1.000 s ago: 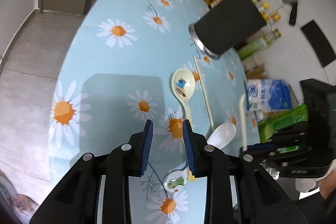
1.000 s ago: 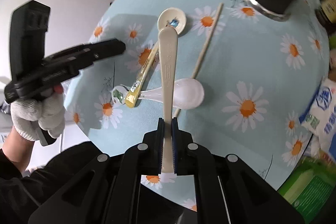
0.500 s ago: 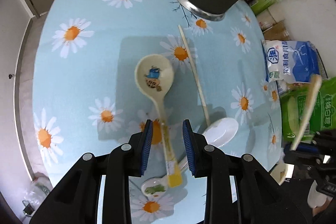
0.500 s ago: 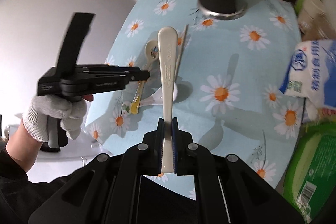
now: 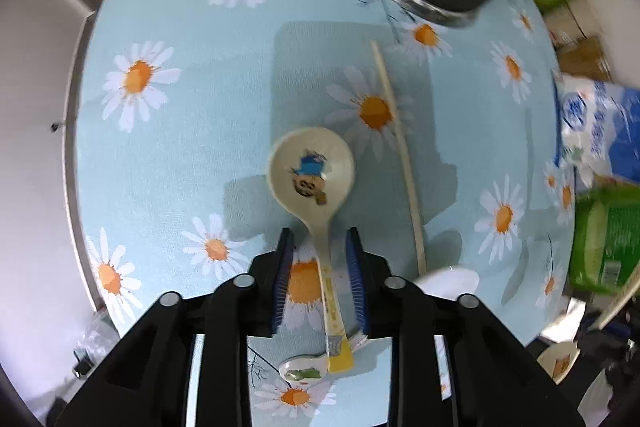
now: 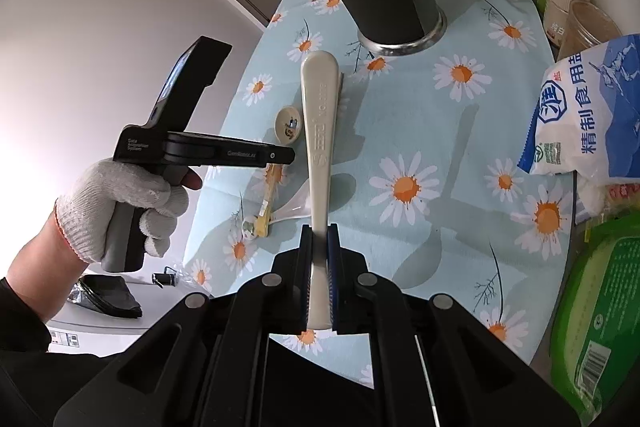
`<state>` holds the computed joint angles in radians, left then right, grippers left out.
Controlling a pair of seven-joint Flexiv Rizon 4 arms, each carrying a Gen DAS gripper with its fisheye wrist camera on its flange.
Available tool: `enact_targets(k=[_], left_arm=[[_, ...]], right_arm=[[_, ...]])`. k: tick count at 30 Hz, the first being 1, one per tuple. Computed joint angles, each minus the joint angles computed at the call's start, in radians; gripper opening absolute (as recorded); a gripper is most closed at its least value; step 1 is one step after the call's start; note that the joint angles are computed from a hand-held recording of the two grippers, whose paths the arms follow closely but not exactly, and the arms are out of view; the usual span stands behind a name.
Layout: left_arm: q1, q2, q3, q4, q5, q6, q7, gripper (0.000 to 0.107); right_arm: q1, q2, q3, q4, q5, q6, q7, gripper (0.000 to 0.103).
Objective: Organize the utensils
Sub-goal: 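Grasp the cartoon-printed spoon handle with the left tool while the right tool holds its spoon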
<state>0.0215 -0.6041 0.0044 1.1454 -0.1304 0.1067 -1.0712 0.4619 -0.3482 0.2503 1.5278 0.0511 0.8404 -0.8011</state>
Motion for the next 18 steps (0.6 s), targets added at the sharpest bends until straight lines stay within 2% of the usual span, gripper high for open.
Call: enact_targets(k=[4, 10, 18], left_arm=[[-0.013, -0.005, 0.010, -0.014, 0.021, -0.004, -0.040, 0.011], [-0.012, -0.018, 0.006, -0.040, 0.018, -0.030, -0.074, 0.010], [0.029, 0.016, -0.009, 0.038, -0.046, 0.043, -0.030, 0.008]], right_arm=[[-0.008, 0.003, 0.003, 0.013, 0.007, 0.023, -0.022, 0.008], [-0.025, -0.011, 0.015, 0.011, 0.043, 0.069, -0.074, 0.008], [-0.027, -0.048, 0.012, -0.058, 0.046, 0.027, -0.136, 0.008]])
